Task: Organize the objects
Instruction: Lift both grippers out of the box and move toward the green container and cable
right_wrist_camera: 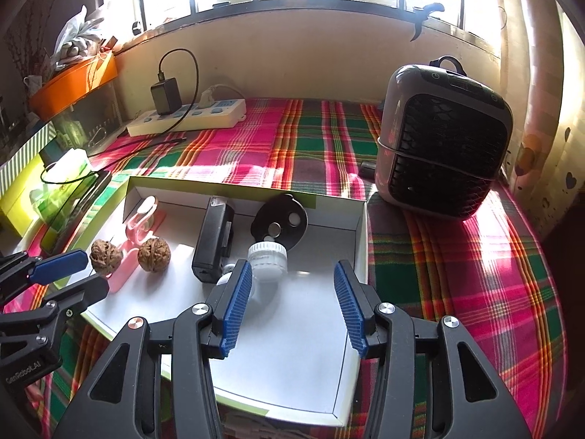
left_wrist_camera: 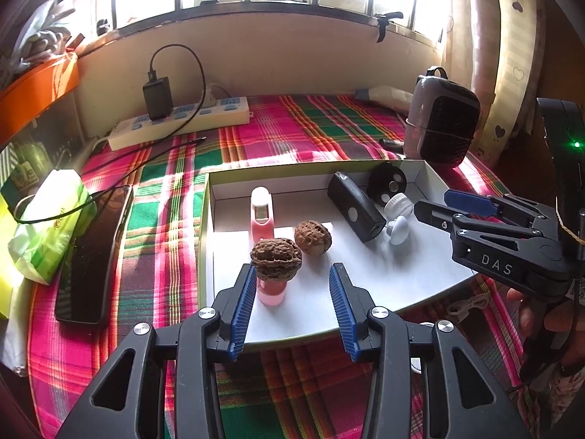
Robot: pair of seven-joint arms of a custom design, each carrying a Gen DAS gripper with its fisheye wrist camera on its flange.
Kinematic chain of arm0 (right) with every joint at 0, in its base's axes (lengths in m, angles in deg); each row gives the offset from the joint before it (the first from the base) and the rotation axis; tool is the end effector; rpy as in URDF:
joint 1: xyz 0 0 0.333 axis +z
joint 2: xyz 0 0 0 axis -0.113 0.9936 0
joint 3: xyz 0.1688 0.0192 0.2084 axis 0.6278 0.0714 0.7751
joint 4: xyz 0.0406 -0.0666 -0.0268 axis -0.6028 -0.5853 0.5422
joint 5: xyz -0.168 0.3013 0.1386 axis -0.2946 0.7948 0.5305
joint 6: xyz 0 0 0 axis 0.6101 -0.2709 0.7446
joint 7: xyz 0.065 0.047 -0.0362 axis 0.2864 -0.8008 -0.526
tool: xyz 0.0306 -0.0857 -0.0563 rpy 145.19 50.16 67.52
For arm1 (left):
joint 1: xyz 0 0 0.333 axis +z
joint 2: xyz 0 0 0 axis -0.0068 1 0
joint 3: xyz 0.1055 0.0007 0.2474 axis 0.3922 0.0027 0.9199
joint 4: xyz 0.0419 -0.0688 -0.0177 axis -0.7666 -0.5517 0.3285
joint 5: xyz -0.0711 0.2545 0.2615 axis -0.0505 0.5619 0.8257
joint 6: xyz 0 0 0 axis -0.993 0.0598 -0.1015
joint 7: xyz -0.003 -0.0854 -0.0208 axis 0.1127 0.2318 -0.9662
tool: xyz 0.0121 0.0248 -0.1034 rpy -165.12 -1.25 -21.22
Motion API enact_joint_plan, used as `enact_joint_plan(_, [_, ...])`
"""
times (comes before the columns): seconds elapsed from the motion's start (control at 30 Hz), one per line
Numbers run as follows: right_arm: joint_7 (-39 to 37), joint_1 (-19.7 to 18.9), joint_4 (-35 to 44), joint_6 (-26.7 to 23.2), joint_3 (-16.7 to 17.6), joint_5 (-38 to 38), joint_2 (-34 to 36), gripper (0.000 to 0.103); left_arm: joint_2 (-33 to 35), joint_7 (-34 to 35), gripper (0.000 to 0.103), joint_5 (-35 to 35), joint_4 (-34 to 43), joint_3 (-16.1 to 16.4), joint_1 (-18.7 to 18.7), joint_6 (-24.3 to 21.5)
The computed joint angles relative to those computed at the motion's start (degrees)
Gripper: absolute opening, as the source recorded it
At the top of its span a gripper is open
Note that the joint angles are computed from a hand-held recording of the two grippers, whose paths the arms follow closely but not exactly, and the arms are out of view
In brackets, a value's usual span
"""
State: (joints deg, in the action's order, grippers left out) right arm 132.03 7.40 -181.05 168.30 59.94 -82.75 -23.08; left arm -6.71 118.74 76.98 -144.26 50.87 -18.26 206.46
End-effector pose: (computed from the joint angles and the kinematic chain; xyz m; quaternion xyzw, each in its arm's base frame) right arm 0.6171 0.1659 0.4208 -0.7189 0.5850 -0.2268 0.2992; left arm 0.5842 -0.2766 0.4388 -0.6267 0.6841 -0.2953 0.2281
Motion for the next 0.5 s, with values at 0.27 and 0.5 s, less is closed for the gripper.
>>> enact_joint_plan(0.27, [0.0, -0.6, -5.2, 2.5, 0.4, 1.3, -3.7, 0.048, -2.8, -3.4, 0.04, 2.2, -3.4, 0.4, -0.1, 1.1])
enact_joint_plan(0.5, [-3.7, -2.2, -10.6, 5.3, 2.1, 5.5, -7.7, 0.048, -6.1, -7.4, 0.04, 6.4, -7.4, -0.4, 0.5, 2.7])
